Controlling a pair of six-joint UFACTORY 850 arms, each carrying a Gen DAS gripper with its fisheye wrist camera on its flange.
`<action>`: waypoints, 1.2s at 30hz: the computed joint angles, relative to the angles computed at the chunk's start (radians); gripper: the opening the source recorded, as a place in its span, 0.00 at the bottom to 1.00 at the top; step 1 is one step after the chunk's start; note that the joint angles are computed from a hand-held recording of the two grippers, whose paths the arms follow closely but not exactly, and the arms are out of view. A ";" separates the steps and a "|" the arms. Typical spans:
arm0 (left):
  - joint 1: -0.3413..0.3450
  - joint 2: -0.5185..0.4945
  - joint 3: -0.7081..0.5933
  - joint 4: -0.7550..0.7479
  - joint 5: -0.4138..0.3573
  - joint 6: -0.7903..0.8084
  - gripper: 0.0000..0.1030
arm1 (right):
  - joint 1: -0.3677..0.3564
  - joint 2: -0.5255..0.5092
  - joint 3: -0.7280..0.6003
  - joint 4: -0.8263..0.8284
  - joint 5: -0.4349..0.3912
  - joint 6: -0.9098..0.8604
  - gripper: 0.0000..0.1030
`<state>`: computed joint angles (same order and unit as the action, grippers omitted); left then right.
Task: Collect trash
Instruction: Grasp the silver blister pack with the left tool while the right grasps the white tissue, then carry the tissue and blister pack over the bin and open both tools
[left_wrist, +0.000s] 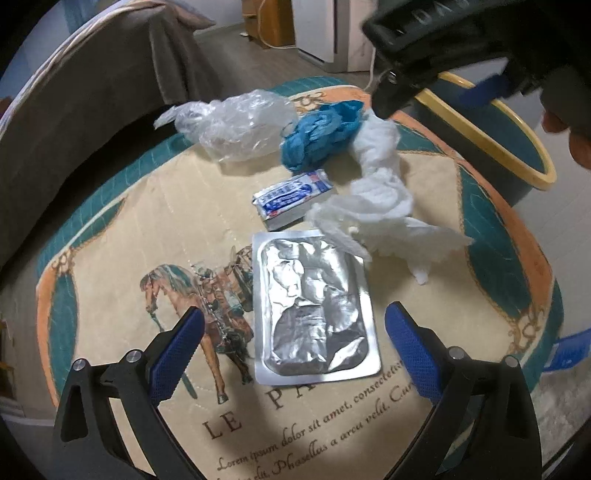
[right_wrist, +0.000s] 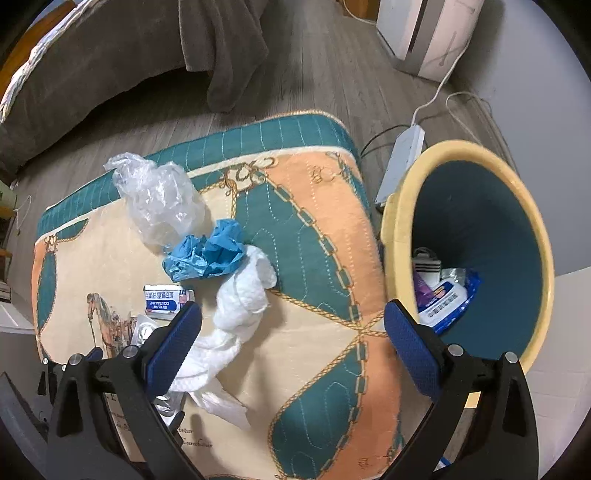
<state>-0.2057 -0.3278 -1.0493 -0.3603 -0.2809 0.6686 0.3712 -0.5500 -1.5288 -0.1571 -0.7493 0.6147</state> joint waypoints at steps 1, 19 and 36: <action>0.005 -0.003 -0.002 -0.030 -0.002 0.023 0.94 | -0.001 -0.003 -0.001 0.003 0.001 0.002 0.94; 0.027 -0.001 0.042 -0.364 -0.010 0.413 0.68 | 0.017 -0.079 -0.046 0.191 -0.020 -0.210 0.28; 0.054 0.055 0.023 -0.448 -0.019 0.445 0.68 | 0.022 0.088 0.063 0.083 0.042 -0.110 0.28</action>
<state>-0.1522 -0.2733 -1.0265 -0.8082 -0.2995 1.1135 0.3931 -0.4618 -1.4654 -0.0744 -0.7068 0.5047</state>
